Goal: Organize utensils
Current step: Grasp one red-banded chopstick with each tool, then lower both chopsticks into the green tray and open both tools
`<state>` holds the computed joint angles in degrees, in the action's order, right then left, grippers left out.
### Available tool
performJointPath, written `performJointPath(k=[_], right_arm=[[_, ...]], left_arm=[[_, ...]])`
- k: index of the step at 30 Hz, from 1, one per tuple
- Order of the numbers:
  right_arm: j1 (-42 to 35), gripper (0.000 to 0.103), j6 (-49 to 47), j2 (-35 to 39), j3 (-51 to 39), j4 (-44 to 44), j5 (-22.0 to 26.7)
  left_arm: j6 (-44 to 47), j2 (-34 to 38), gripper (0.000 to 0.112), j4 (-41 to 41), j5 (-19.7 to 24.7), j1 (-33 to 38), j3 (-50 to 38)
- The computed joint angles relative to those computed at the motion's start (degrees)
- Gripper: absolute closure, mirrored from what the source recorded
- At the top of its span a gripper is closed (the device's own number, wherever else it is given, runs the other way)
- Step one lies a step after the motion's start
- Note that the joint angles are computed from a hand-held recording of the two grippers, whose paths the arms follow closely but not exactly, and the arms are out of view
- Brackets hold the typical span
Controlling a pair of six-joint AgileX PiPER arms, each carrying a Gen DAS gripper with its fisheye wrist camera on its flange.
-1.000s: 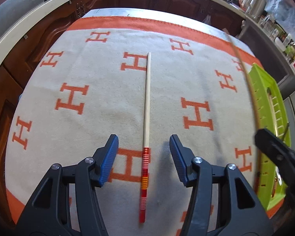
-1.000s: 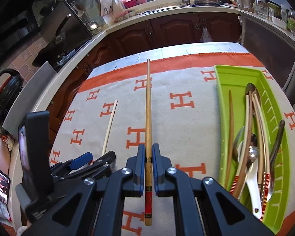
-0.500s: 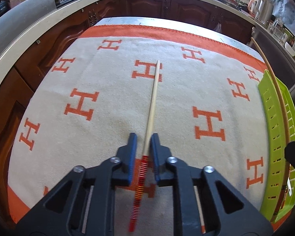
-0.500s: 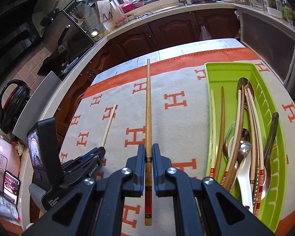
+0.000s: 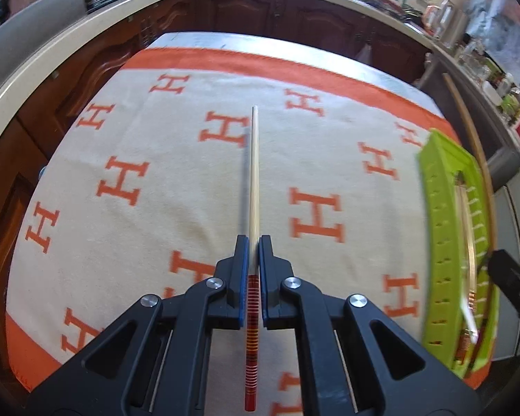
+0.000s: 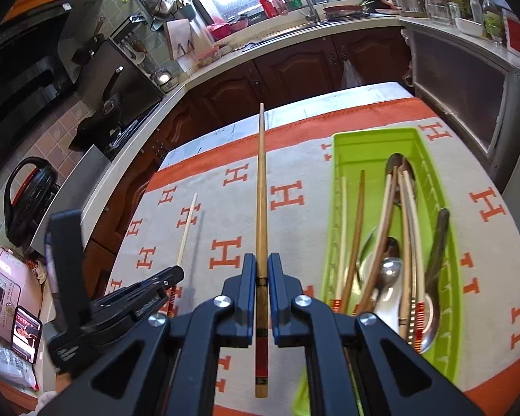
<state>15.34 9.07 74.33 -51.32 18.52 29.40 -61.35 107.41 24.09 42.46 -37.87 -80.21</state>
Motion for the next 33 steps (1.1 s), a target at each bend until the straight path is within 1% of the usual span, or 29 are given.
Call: performJointPath(k=[5, 9, 13, 16, 19, 22, 24, 25, 28, 31, 33], right_arm=[[-4.5, 0.097, -2.3, -2.3, 1.0, 1.2, 1.9], [-9.0, 0.097, -4.9, -2.8, 1.1, 1.8, 4.3], [-12.5, 0.097, -7.7, -2.6, 1.6, 3.0, 5.9], [-14.2, 0.096, -8.5, -2.2, 2.0, 3.0, 6.8], [-16.4, 0.096, -11.0, -1.2, 2.3, 4.5, 7.5], [-18.0, 0.096, -12.9, -0.2, 2.3, 6.0, 8.4], [-19.0, 0.095, -12.8, -0.1, 2.7, 6.4, 8.6], [-19.5, 0.095, -13.4, 0.1, 2.8, 7.1, 8.7], [-21.5, 0.095, -16.1, 0.4, 3.3, 10.0, 9.5], [-22.6, 0.095, -18.0, 0.3, 3.7, 11.8, 9.9], [-22.4, 0.095, -18.0, 0.0, 3.8, 11.9, 10.1]], left_arm=[[5.5, 0.1, 0.109, -3.7, 2.0, -4.0, -7.5], [12.2, 3.0, 0.109, -10.1, 4.0, -5.6, -16.6], [17.7, 9.2, 0.109, -17.2, 7.6, -6.6, -28.5], [20.0, 15.3, 0.109, -21.5, 11.8, -7.2, -38.1], [20.1, 20.3, 0.109, -22.7, 15.0, -8.0, -45.4], [20.4, 24.5, 0.109, -25.2, 17.4, -8.0, -50.8], [20.6, 26.3, 0.109, -26.2, 18.3, -7.8, -52.4], [20.6, 27.3, 0.109, -26.1, 19.5, -8.0, -53.8], [20.6, 27.9, 0.108, -25.2, 20.2, -8.3, -54.2], [21.0, 26.8, 0.099, -25.8, 19.5, -8.1, -52.0], [20.5, 25.1, 0.087, -24.8, 18.2, -8.3, -49.2]])
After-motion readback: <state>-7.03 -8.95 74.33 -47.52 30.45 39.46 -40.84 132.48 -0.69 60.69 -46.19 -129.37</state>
